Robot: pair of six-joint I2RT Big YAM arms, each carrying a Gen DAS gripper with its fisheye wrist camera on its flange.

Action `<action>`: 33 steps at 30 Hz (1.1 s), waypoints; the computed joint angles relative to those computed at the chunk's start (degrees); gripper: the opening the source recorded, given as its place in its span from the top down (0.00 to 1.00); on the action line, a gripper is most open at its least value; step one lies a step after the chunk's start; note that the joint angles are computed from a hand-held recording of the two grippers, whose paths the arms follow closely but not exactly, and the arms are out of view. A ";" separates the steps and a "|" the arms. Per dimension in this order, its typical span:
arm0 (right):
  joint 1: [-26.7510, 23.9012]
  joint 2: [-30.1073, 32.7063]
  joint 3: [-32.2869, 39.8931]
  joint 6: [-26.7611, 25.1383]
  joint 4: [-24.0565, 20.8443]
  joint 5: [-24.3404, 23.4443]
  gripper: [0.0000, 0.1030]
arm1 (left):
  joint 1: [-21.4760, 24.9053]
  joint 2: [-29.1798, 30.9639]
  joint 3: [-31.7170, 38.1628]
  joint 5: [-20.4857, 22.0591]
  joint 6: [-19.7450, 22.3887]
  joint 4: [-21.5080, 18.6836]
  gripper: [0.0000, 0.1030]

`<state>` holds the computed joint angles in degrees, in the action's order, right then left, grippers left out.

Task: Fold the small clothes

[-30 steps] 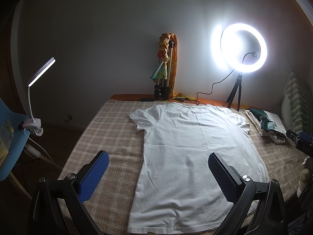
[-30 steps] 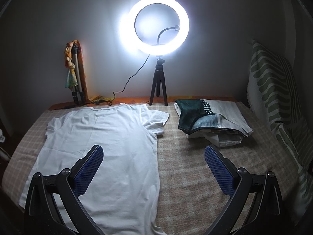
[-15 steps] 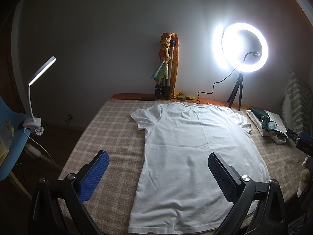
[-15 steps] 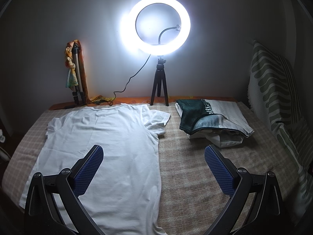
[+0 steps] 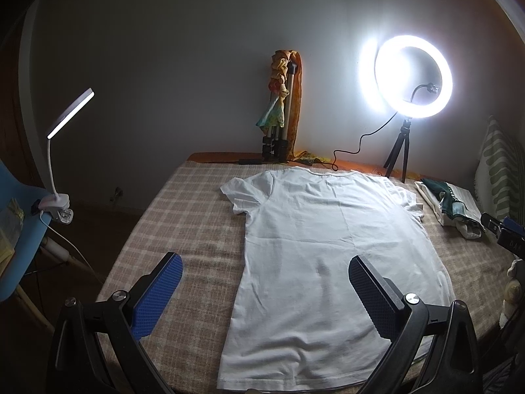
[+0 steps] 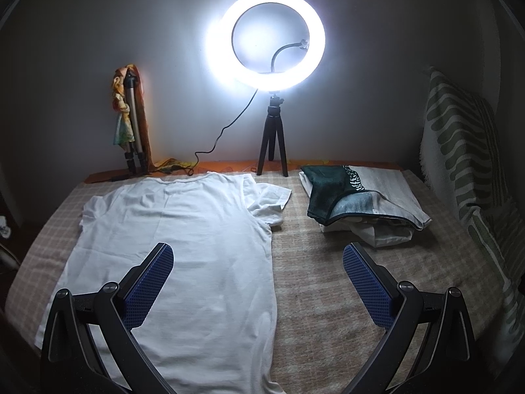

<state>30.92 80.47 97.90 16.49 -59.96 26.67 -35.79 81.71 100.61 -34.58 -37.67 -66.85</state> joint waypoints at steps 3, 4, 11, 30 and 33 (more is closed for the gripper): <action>0.00 0.18 0.02 -0.51 0.27 -0.45 0.00 | 0.07 0.03 -0.04 -0.02 -0.25 -0.25 0.01; -0.04 0.21 0.07 -0.64 0.27 -0.68 0.00 | 0.09 0.01 -0.07 -0.07 -0.34 -0.32 0.01; 0.01 1.89 2.26 0.12 -0.64 -2.86 0.00 | 0.68 -0.17 -0.30 0.25 -0.87 -1.20 0.01; 2.84 20.97 28.98 -2.90 -9.32 -18.46 0.09 | 6.42 -5.05 -12.94 11.35 -4.34 0.09 0.21; 3.24 28.69 40.62 -3.15 -14.73 -22.58 0.14 | 6.79 -5.71 -15.88 15.03 -4.90 0.51 0.33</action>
<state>34.15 109.16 138.53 13.33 -74.69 4.09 -29.00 76.00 84.73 -19.54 -42.58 -66.34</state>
